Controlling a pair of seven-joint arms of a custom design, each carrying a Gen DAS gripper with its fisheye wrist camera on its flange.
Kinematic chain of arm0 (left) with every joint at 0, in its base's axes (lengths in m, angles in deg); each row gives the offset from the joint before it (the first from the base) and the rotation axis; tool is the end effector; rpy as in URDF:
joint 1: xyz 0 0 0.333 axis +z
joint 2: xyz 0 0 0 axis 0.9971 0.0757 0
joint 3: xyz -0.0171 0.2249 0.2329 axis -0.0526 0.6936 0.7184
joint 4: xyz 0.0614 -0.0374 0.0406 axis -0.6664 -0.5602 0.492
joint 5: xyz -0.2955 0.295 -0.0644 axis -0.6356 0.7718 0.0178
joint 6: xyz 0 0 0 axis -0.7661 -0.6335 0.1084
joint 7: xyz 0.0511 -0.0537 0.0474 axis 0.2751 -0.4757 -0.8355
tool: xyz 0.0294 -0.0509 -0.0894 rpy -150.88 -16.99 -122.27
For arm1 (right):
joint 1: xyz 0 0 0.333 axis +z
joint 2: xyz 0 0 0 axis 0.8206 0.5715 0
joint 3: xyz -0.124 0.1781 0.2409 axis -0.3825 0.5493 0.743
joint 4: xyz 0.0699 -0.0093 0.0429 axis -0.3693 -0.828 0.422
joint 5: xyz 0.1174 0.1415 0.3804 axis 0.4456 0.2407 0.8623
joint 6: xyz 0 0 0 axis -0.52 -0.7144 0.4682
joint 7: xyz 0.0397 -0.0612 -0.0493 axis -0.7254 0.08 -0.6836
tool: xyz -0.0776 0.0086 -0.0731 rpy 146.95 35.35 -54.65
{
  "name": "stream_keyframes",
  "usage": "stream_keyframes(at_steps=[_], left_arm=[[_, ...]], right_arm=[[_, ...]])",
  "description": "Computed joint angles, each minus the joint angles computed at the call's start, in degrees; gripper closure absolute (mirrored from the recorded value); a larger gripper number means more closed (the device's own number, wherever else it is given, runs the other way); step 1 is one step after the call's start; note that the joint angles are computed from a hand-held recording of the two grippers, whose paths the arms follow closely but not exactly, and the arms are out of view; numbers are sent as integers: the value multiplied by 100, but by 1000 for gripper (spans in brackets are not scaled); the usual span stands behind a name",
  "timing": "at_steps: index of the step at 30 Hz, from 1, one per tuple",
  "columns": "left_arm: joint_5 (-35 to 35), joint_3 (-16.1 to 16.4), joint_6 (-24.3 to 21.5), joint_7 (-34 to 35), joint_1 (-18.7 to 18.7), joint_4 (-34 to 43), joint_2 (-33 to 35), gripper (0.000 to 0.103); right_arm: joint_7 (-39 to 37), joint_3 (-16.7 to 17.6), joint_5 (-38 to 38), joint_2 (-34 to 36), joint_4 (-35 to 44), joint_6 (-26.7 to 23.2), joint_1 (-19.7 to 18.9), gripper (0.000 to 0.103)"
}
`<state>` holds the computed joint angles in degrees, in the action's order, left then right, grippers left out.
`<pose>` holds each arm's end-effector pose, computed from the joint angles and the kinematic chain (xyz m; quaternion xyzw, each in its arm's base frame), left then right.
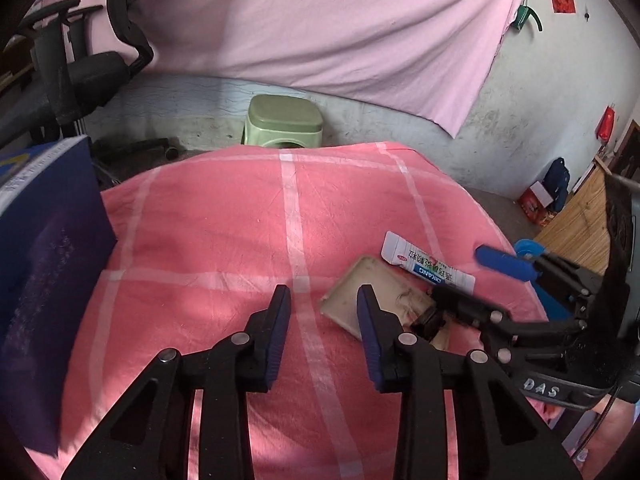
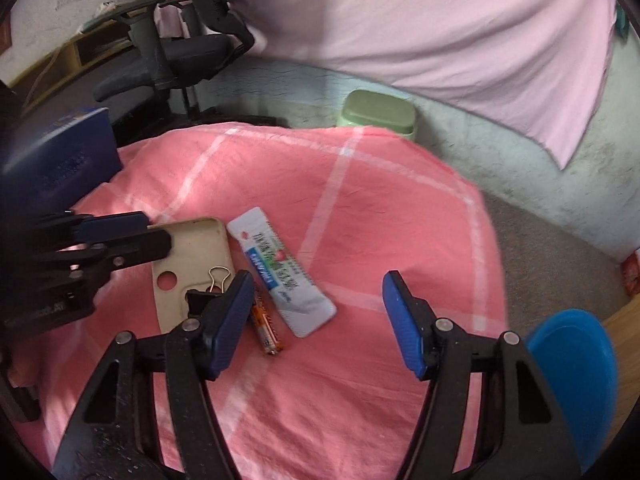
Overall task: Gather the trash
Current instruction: 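Grasp the beige phone case with the left gripper while the right grasps the orange battery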
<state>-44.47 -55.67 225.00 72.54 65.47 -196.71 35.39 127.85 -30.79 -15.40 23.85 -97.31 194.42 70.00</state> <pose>0.4562 -0.2018 0.3743 -0.5360 0.7620 -0.3572 0.0669 0.4210 0.2108 0.4068 -0.7374 0.5939 -0.2103 0.2435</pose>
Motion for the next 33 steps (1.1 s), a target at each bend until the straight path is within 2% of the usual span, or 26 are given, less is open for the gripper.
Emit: stream_keyframes(at_steps=[1, 4, 8, 11, 14, 17, 19, 22, 25, 27, 29, 31, 32, 33], left_arm=[[-7, 24, -84, -33, 14, 37, 26, 74], [178, -20, -101, -238, 73, 105, 93, 82], [153, 8, -169, -197, 92, 142, 116, 87], [-13, 32, -241, -146, 126, 178, 128, 91], [75, -39, -105, -233, 135, 126, 81, 92], [144, -64, 54, -327, 91, 59, 27, 93], [174, -39, 62, -422, 68, -2, -39, 94], [199, 0, 142, -517, 40, -84, -125, 95], [173, 36, 349, -593, -32, -170, -204, 97], [-173, 101, 674, -317, -203, -234, -277, 99], [-683, 188, 1109, 190, -469, -278, -345, 100], [-2107, 401, 1534, 1600, -894, -135, -382, 100], [-2512, 347, 1593, 1998, -872, -93, -390, 100], [-2569, 261, 1617, 1994, -811, -156, -452, 100]], right_arm=[[-180, -81, 201, 66, 28, -94, 120, 20], [175, 226, -271, 76, 150, -404, -75, 21], [106, 31, -126, -2, 68, -282, 83, 22], [220, 138, -253, -40, 73, -341, 16, 26], [457, 270, -454, -101, 58, -415, -45, 33], [657, 305, -585, -184, -27, -330, -61, 45], [538, 166, -463, -211, -93, -195, 67, 58], [136, -77, -58, -140, -105, -88, 339, 63], [-43, -117, 184, -91, -88, -71, 411, 69], [-147, -177, 411, -143, -146, -67, 496, 73], [-87, -99, 493, -233, -208, -108, 467, 76], [64, 69, 423, -327, -247, -196, 374, 78], [132, 133, 383, -362, -256, -247, 347, 78], [166, 154, 353, -396, -275, -264, 339, 78]])
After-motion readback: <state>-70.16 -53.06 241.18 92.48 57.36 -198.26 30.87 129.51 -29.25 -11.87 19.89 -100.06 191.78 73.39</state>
